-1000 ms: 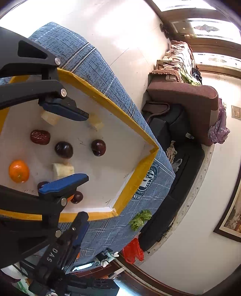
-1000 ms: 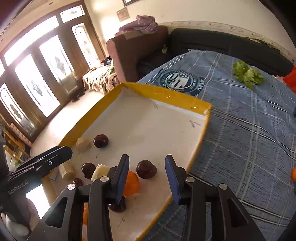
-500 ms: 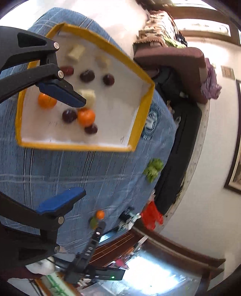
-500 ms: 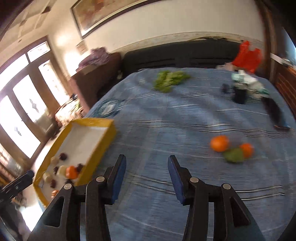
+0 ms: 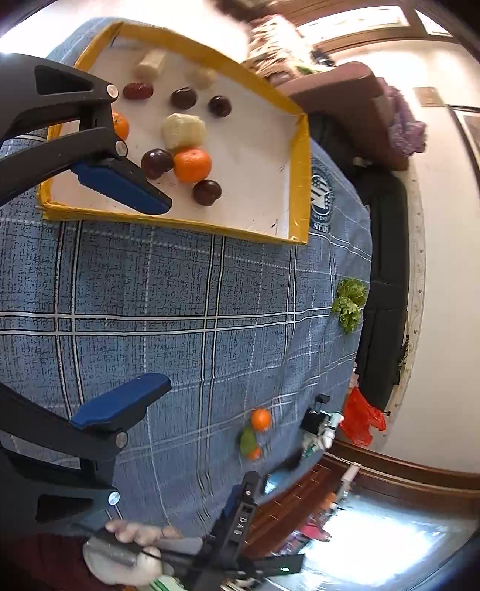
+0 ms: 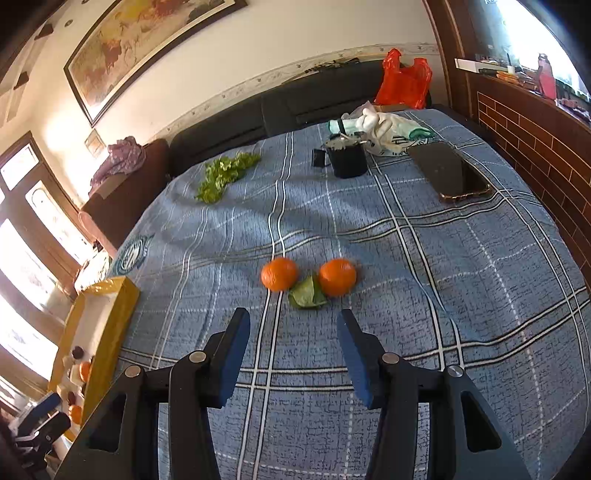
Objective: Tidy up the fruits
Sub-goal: 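Move both open tools back toward the two oranges and green leaf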
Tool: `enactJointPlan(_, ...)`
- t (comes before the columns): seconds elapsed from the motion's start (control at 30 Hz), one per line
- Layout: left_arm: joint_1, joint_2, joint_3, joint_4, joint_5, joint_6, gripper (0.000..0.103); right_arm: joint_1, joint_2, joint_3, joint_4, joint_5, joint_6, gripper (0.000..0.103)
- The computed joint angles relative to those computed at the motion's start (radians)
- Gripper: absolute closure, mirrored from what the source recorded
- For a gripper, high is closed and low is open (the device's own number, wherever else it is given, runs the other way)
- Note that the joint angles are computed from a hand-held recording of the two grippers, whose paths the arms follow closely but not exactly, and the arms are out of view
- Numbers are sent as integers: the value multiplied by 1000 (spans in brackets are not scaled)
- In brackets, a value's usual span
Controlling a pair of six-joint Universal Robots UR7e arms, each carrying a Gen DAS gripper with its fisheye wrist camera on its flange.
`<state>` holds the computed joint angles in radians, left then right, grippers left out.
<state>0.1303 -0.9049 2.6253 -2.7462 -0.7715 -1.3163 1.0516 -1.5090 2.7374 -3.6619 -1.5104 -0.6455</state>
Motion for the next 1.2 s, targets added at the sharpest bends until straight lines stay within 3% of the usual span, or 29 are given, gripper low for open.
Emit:
enactJointPlan(0.3,-57,10,-74,323,52,-162,16,-41,11,36,-35,33,-59,49)
enactJointPlan(0.37,-57,9,-78,339,55,-170,16,-47,3,41,-34,38,-64,49)
enactJointPlan(1.1,-43,43,-80,237,37,-100,16,-73,-45,50,-10,61,-75,43)
enactJointPlan(1.2,-32,39,-60,149,28,-61,16,-80,-59,43,3,63,-72,43)
